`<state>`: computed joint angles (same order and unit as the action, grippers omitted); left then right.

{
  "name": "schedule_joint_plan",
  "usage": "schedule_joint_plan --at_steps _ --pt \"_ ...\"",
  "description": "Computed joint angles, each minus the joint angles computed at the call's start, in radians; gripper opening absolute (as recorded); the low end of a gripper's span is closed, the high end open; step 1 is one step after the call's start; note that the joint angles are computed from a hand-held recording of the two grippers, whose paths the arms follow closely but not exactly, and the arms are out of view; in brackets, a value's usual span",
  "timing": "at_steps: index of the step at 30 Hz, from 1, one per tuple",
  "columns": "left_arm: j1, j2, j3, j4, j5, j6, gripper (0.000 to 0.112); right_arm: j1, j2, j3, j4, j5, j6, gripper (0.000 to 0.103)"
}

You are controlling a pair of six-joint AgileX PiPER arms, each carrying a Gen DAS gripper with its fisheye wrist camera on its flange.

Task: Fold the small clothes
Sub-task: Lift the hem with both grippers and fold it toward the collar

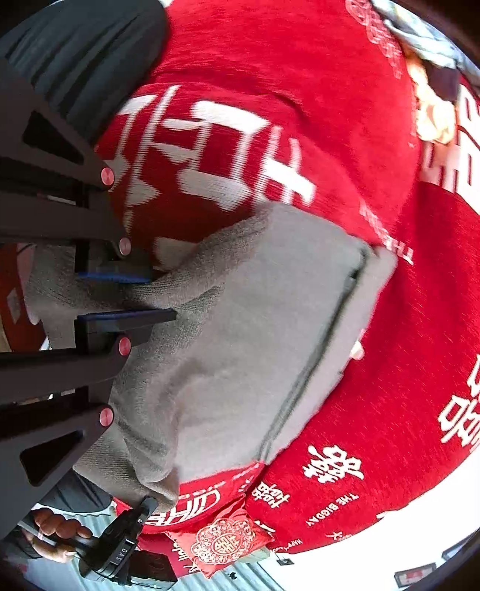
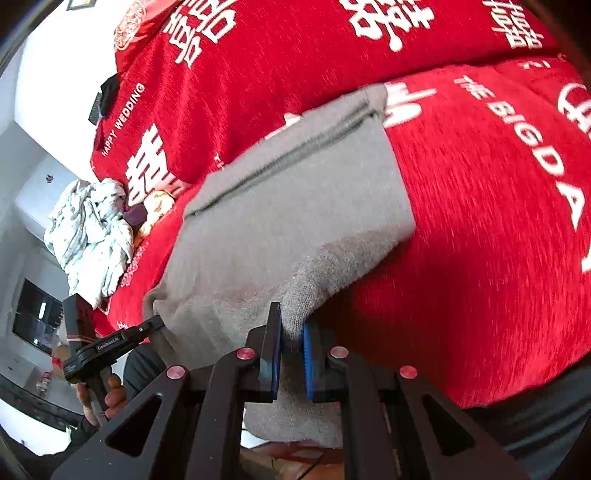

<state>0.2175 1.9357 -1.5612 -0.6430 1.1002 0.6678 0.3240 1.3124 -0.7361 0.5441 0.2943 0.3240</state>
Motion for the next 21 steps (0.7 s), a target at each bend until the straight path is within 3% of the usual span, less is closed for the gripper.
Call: schedule_joint_plan --at_steps 6,10,21 --pt "0.014 0.027 -0.093 -0.026 0.076 -0.015 0.013 -0.035 -0.019 -0.039 0.037 0.022 -0.052 0.011" --pt "0.03 0.012 -0.033 -0.011 0.074 0.003 0.013 -0.017 -0.03 -0.043 -0.029 0.025 0.019 0.011" --pt "0.1 0.018 0.043 0.012 0.097 -0.018 0.013 0.034 -0.03 0.011 -0.002 0.012 0.043 0.011"
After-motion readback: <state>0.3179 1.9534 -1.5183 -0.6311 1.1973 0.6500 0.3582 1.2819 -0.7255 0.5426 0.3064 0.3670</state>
